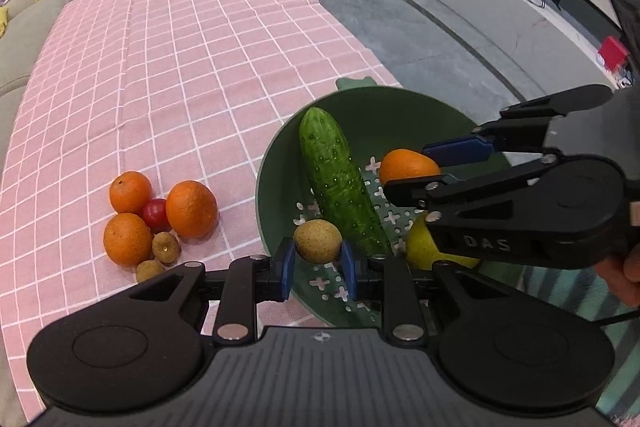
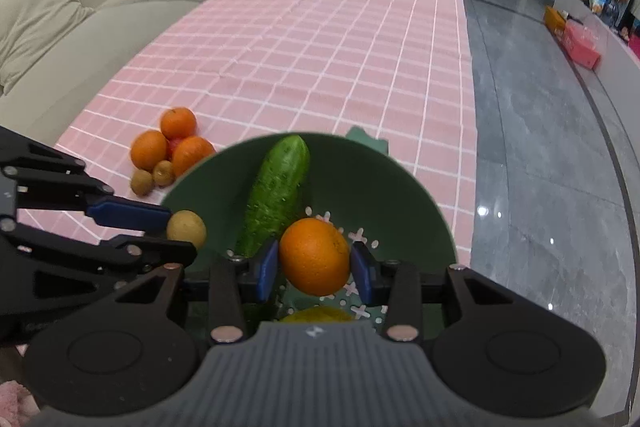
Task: Organize fruits
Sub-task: 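Carry the kiwi and the orange over the green colander with both tools, then open both tools to release kiwi and orange into the colander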
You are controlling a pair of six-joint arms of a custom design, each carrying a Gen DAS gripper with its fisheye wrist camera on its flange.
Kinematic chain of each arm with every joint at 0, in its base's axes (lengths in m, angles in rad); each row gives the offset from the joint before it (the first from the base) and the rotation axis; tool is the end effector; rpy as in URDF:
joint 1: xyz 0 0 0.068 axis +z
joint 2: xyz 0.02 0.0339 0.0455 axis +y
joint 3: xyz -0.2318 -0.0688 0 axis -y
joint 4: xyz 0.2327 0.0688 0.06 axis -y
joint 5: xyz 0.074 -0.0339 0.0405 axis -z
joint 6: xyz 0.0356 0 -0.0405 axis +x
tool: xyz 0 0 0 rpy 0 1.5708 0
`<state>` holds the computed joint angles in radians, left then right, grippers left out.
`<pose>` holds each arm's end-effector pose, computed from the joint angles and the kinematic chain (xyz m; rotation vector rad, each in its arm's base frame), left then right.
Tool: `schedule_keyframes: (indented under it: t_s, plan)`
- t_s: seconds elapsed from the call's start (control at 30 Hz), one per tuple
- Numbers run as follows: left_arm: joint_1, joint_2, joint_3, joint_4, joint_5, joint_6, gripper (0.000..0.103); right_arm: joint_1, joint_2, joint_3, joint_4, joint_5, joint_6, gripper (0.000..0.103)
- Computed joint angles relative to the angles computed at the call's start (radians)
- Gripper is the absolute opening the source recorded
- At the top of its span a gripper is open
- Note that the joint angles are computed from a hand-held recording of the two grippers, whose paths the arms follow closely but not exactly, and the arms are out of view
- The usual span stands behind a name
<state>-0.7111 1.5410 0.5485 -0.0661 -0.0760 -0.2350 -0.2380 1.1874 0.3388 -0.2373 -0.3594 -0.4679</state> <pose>0.1868 -0.1573 0.0877 0.5976 2.5745 -0.2258 0.1800 -0.0308 0.0986 -0.4077 2.5287 0.2174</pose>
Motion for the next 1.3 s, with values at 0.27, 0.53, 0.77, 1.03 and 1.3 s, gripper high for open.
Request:
schedule_keyframes:
  t_s: [0.27, 0.53, 0.77, 1.03, 1.3]
  plan:
    - [-0.039, 0.103, 0.071, -0.034, -0.052, 0.036, 0.028, 0.045, 0.221, 0.043, 0.132, 0.059, 0.016, 0.037]
    - [-0.040, 0.162, 0.094, -0.019, -0.057, 0.035, 0.025, 0.080, 0.300, 0.066, 0.163, 0.105, 0.028, 0.037]
    - [-0.029, 0.147, 0.077, -0.002, -0.038, 0.022, 0.025, 0.115, 0.281, 0.047, 0.172, 0.139, 0.031, 0.038]
    - [-0.020, 0.011, 0.028, -0.043, -0.046, 0.003, 0.034, 0.125, 0.139, 0.020, 0.114, 0.156, 0.041, 0.052]
    - [0.041, -0.219, -0.050, -0.122, -0.059, -0.010, 0.047, 0.163, -0.155, -0.012, -0.018, 0.179, 0.114, 0.068]
